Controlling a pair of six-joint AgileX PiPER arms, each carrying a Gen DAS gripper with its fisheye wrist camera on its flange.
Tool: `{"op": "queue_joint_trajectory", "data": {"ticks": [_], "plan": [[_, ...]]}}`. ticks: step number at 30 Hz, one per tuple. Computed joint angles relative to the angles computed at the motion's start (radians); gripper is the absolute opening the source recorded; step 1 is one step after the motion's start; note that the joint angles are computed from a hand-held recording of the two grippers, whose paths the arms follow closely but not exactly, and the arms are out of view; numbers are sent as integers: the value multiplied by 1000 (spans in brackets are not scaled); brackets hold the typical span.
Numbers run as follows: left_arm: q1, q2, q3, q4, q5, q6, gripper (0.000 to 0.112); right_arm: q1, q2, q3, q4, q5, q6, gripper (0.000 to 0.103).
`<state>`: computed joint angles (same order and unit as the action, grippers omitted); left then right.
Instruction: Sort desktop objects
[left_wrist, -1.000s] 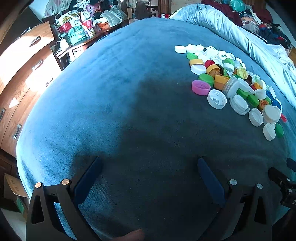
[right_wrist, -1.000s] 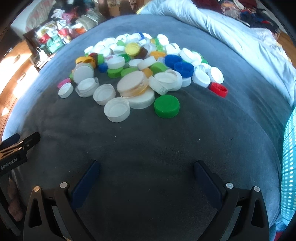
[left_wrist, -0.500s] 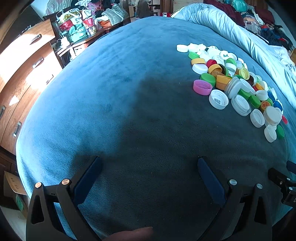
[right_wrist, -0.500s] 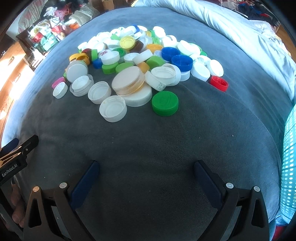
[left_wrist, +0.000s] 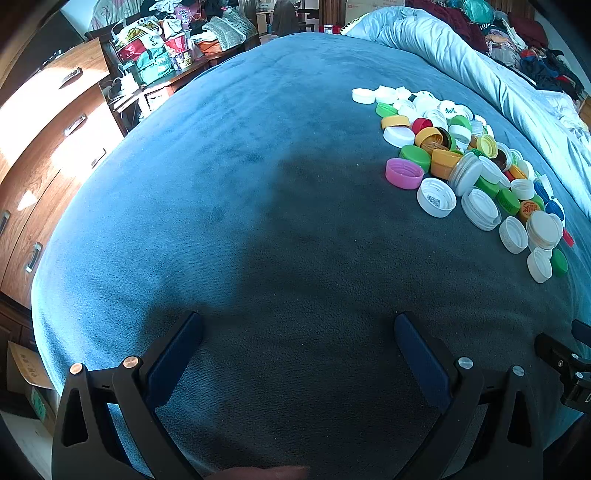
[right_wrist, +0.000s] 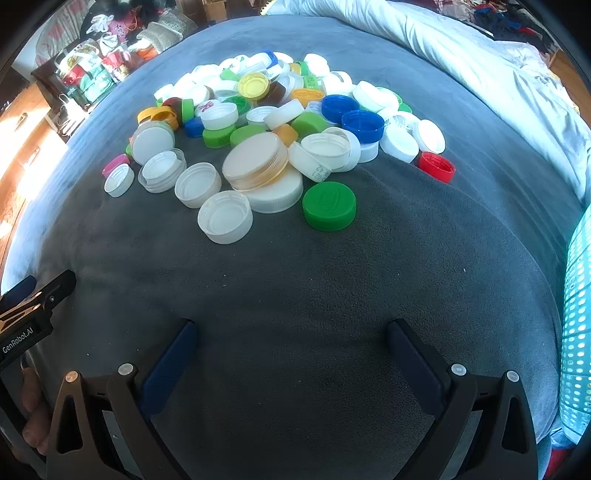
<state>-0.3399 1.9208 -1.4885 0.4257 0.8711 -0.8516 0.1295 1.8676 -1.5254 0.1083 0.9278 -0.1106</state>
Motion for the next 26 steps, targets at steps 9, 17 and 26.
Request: {"op": "queue_joint_trajectory", "data": {"ticks": [9,17,26], "plan": [[1,0,0,-1,-1,1,102,2,0,1,-2,-2,3,103],[1,0,1,-1,-2,0,102,1,6,-12,0,11,4,103],[1,-10,18,-8,-18,5,102,0,7,-14,0,10,3,103]]}}
